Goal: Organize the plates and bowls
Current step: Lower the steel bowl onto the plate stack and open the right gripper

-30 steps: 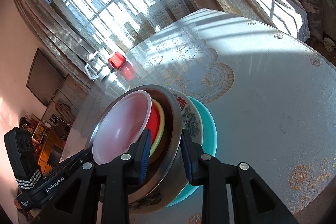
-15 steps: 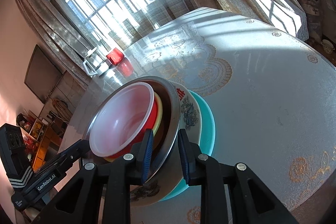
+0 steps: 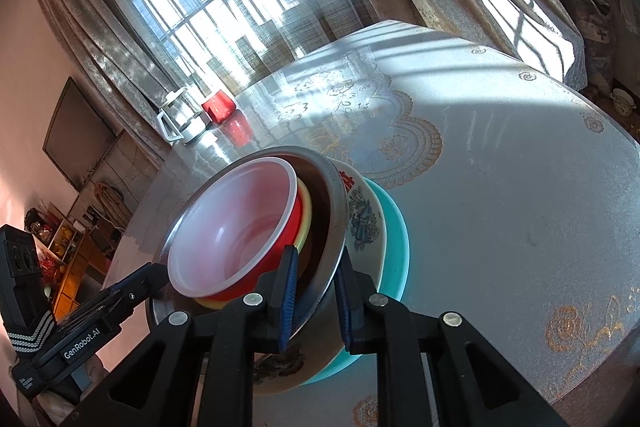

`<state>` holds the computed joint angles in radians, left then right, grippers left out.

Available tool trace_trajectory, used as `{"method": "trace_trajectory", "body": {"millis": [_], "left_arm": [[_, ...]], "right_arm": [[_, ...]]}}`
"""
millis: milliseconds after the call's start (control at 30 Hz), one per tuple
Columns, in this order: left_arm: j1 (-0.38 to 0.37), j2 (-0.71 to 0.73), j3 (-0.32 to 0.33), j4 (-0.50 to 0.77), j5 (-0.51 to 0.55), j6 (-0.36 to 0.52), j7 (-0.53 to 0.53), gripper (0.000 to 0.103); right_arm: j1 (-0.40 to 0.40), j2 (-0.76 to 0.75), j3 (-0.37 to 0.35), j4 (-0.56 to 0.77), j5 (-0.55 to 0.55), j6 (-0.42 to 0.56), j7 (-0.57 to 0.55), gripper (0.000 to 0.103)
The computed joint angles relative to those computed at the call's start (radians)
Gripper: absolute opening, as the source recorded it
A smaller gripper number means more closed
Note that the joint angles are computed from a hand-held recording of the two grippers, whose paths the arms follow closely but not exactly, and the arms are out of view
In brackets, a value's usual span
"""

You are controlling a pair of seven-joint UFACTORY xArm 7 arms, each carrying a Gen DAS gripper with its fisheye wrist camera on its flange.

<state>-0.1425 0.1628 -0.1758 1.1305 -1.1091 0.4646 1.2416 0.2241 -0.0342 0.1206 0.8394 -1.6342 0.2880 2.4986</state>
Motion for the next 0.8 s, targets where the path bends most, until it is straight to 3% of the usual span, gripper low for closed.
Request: {"method": "trace_trajectory", "body": {"millis": [800], "left_arm": [[0.007, -0.042, 0.032, -0.044, -0.021, -0.013, -0.004, 0.025]], "right_arm": [[0.022, -0.013, 0.027, -0.005, 0.168, 0.087, -0.174, 0.027]]}}
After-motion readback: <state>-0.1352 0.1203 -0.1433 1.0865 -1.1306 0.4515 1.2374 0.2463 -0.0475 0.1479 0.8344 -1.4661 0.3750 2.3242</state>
